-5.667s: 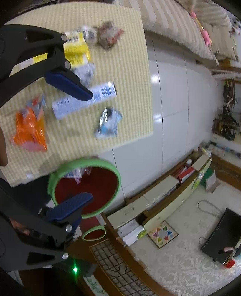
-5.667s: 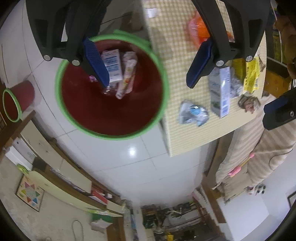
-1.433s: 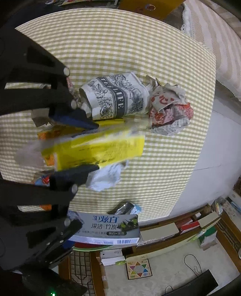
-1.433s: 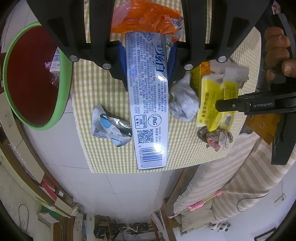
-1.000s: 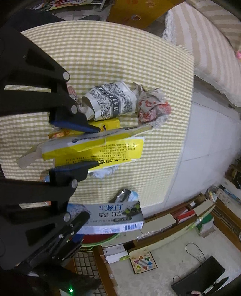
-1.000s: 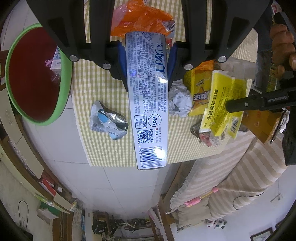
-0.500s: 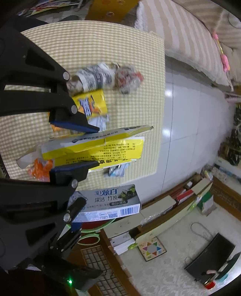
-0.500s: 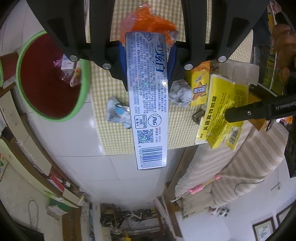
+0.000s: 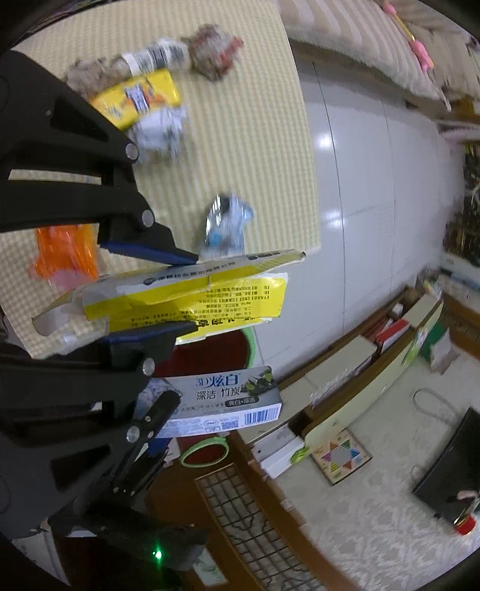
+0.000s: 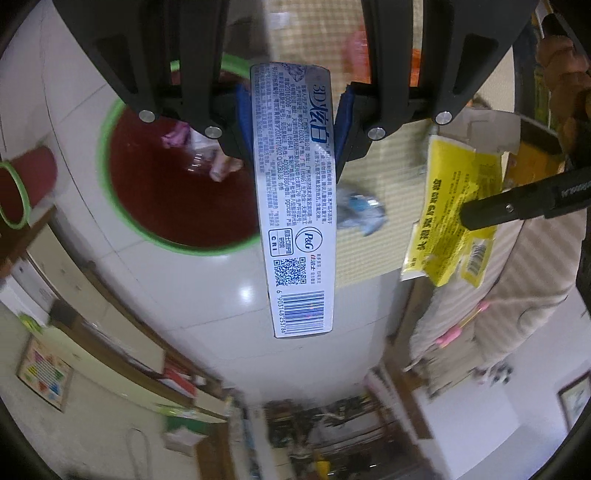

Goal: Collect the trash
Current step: 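Carry wrapper and toothpaste box over the bucket while both tools open to drop them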

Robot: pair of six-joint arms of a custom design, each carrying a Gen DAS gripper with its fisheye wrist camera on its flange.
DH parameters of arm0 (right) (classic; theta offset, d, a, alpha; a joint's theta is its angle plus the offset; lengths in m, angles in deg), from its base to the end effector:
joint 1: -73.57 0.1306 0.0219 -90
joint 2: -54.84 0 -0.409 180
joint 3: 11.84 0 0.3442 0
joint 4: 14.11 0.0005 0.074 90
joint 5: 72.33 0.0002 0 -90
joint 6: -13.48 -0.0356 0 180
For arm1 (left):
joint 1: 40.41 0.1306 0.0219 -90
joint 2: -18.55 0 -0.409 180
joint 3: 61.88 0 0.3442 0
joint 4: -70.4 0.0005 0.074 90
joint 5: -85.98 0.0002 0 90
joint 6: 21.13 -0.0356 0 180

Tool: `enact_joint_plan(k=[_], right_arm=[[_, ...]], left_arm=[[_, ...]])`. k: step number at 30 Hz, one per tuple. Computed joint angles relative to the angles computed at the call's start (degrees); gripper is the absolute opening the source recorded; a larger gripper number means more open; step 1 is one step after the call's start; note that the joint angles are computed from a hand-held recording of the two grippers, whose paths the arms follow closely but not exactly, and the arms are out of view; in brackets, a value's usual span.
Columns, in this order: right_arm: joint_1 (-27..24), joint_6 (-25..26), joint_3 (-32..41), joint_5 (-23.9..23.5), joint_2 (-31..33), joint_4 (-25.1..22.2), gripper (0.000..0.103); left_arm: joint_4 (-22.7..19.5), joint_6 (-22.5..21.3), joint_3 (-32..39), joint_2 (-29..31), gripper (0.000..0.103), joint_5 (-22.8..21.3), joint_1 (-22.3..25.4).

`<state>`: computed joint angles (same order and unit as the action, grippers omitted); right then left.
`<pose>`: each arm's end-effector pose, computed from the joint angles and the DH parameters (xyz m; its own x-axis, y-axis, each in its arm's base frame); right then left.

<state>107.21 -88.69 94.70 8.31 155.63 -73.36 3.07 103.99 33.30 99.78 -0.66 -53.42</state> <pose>0.4181 0.2845 0.4790 -0.7864 -0.2734 -0.5539 -0.4720 0.8445 0.2532 0.3490 -0.0833 0.5298 -0.7885 -0.4072 -0.4608 -0.2382 0.8931 -0.3816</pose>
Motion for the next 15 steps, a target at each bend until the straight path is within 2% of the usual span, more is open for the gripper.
enact_joint_plan(k=[8,15], right_arm=[[-6.7,0.0,-2.6,-1.1,0.1,-0.4,0.034],[-9.1,0.3,-3.7,-2.2,0.6,-0.4,0.034]], left_arm=[[3.4,0.4,4.0,7.5,0.030,1.7,-5.2],[3.3,-0.1,7.4,12.8,0.031,1.5,-7.7]])
